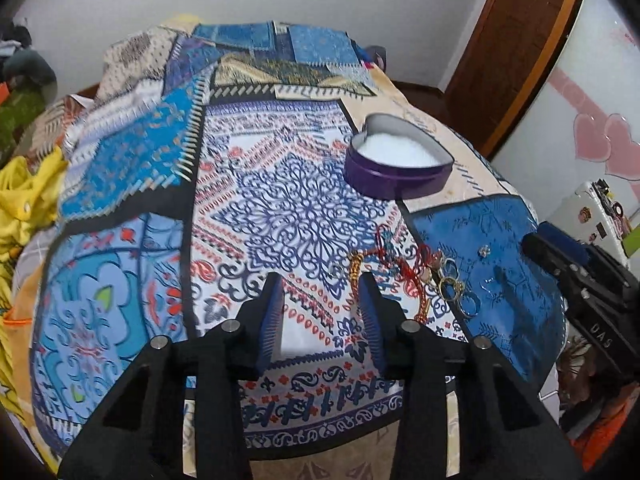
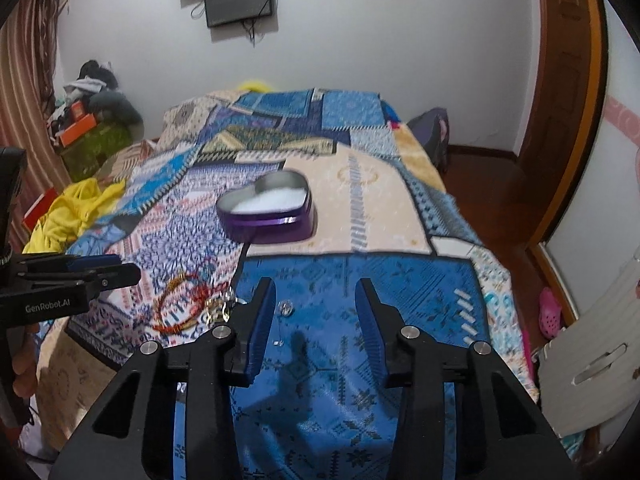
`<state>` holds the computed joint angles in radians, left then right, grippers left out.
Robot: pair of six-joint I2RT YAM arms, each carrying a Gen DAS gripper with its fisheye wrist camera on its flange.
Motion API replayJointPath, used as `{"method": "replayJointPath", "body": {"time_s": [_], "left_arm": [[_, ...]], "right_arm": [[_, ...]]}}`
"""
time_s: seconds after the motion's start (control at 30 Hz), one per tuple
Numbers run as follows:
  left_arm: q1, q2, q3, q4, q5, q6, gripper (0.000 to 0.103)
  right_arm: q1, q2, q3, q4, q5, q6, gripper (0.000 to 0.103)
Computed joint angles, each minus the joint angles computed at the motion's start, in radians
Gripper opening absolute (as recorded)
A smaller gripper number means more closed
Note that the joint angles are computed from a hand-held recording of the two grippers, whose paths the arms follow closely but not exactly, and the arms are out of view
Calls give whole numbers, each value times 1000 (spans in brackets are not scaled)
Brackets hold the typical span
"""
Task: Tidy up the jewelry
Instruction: 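Grasp the gold beaded bracelet with the left tool while the right tool grasps a small silver ring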
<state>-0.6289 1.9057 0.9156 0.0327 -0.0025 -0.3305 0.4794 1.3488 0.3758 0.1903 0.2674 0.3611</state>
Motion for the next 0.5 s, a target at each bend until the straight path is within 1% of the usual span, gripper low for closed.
{"method": "replayJointPath", "body": {"time_s": [0.1,0.23,0.27,0.33,0.4,0.5], "left_arm": [[0,11,-5,18,33,5,38],[-12,30,6,25,34,-2,38],[-12,36,9,26,38,-3,37],[-13,48,17,26,44,-2,35],[-13,62,30,16,53,1,28],[-7,84,44,10,82,3,24]], "right_arm": [[-10,37,1,16,-32,-8,35],[-34,83,9,36,-82,-10,33],[-36,91,11,37,-85,-11,31],[-42,106,14,41,-97,-16,30],[-42,116,15,49,-101,-21,29],[-49,123,14,63,-114,-36,29]]}}
